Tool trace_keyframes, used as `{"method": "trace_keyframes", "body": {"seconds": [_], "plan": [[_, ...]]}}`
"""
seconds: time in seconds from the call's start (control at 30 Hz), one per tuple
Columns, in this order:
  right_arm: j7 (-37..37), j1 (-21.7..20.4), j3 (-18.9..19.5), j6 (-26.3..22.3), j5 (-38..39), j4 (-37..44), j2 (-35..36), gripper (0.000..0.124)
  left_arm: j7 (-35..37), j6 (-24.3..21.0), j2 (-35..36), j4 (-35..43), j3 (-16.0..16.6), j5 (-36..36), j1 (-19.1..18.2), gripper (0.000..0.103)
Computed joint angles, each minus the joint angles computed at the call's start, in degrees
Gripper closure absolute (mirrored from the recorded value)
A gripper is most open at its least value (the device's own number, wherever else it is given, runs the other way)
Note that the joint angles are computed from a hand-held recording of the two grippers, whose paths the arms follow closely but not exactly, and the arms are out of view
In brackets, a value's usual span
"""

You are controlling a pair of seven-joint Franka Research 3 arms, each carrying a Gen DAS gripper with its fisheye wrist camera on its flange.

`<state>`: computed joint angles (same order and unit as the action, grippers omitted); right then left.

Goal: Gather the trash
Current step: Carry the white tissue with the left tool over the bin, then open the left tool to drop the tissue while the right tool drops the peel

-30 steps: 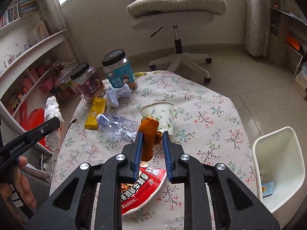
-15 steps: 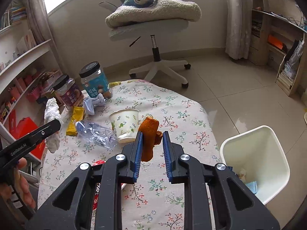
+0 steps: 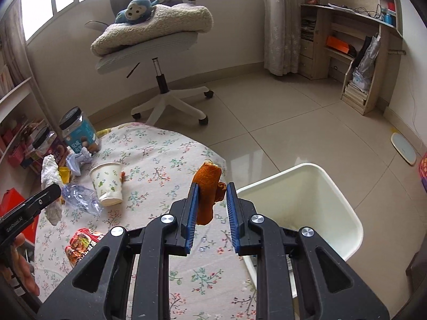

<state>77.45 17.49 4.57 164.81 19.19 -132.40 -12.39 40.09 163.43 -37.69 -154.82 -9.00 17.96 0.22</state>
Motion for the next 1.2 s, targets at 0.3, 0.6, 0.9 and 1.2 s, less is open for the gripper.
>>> {"method": "trace_keyframes", "body": {"seconds": [0.3,0.6,0.9,1.2], "plan": [[5.8,-5.6,-1.5,-0.3,-3.2,0.4,0.0,0.075,1.0,3.3,10.0,6.6,-1.4,-0.7,-3.7,0.065],[12.5,-10.9,-2.4,2.8,-6.5,0.6,-0.5,0.040,2.6,5.5,23.4,16.6,-2.0,-3.6,-9.4,0.065],[16.2,-14.0,-2.9,5.4,-7.1,0.3,-0.8,0.034,9.0,5.2,33.6,25.9,-2.7,-10.5,-14.4,0.063],[17.0,-14.0,-2.3,5.9,-8.6,-0.2,-1.3,0.032,8.5,3.7,31.4,24.5,-3.6,-9.8,-13.2,0.041]]}}
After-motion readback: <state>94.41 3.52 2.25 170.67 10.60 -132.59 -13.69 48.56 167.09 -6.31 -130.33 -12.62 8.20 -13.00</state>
